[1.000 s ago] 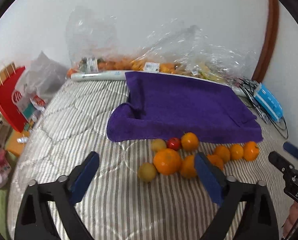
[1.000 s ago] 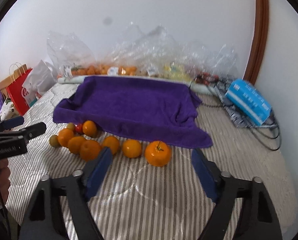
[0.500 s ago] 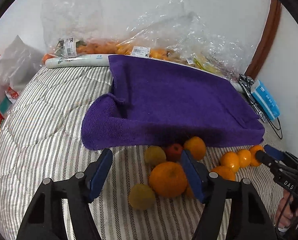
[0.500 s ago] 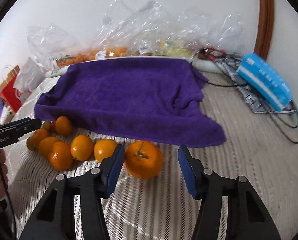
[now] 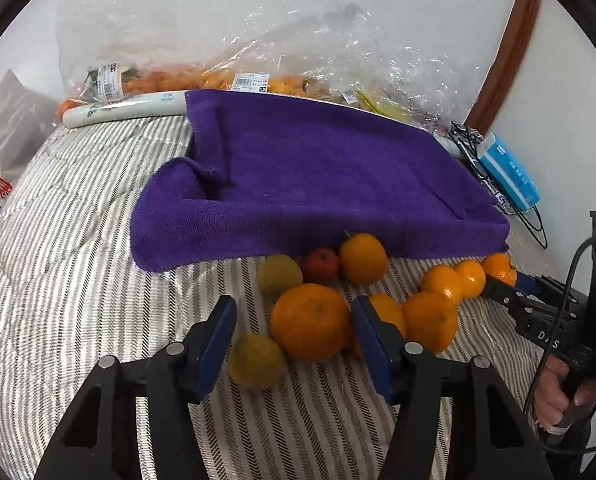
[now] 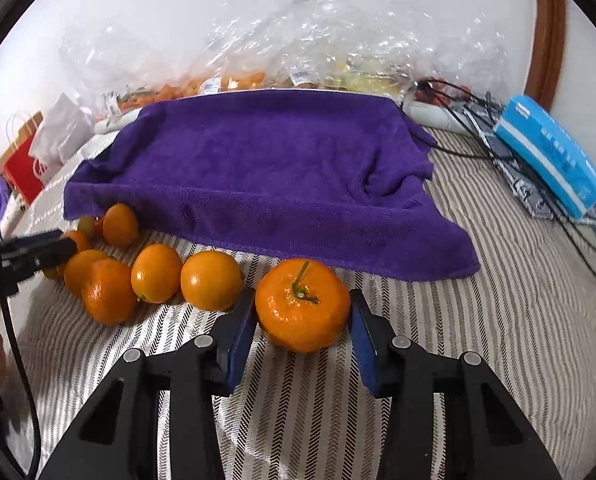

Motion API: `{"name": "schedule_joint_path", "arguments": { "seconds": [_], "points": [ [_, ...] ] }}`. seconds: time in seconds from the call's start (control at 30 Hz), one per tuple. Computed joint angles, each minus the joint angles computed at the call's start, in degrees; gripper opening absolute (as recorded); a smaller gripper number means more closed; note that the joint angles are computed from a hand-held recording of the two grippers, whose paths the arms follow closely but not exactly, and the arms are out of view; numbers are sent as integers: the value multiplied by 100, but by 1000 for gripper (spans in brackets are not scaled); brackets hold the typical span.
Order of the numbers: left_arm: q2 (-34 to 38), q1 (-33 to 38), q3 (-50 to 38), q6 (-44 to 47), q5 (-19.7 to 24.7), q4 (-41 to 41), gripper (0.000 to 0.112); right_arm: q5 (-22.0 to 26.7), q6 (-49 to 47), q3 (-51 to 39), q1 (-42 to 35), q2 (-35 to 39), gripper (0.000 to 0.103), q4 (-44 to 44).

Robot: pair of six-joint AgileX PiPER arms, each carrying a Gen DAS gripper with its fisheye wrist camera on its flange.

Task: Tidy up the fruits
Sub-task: 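Grasp the large stemmed tangerine with the right tool while the left tool grasps the small yellow-green fruit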

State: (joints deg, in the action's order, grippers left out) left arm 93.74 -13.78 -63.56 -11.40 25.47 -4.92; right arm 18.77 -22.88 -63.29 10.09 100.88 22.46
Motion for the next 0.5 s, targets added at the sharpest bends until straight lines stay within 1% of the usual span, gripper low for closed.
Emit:
{"name": "schedule_joint_path", "arguments": {
  "seconds": [0.07, 0.13, 0.2, 0.27, 0.33, 0.5],
  "points": [
    [-8, 41, 46, 214, -57, -241, 53, 37, -147, -15, -72, 25, 45, 246],
    [-1, 38, 85, 202, -133, -241, 52, 69, -348, -25, -115, 60, 45, 487],
    [-30, 77, 128, 387, -146, -415, 52, 42, -365, 0, -110, 56, 45, 553],
    [-61, 132, 152, 660, -120, -684, 51, -6, -122, 17, -53, 41, 45, 296],
    [-132, 175, 232, 744, -130, -772, 51, -14, 157, -7, 6, 49, 45, -20],
    [-395, 385, 575, 1395, -221, -1439, 52, -2, 240, -33, 13, 63, 45, -136]
  ]
}}
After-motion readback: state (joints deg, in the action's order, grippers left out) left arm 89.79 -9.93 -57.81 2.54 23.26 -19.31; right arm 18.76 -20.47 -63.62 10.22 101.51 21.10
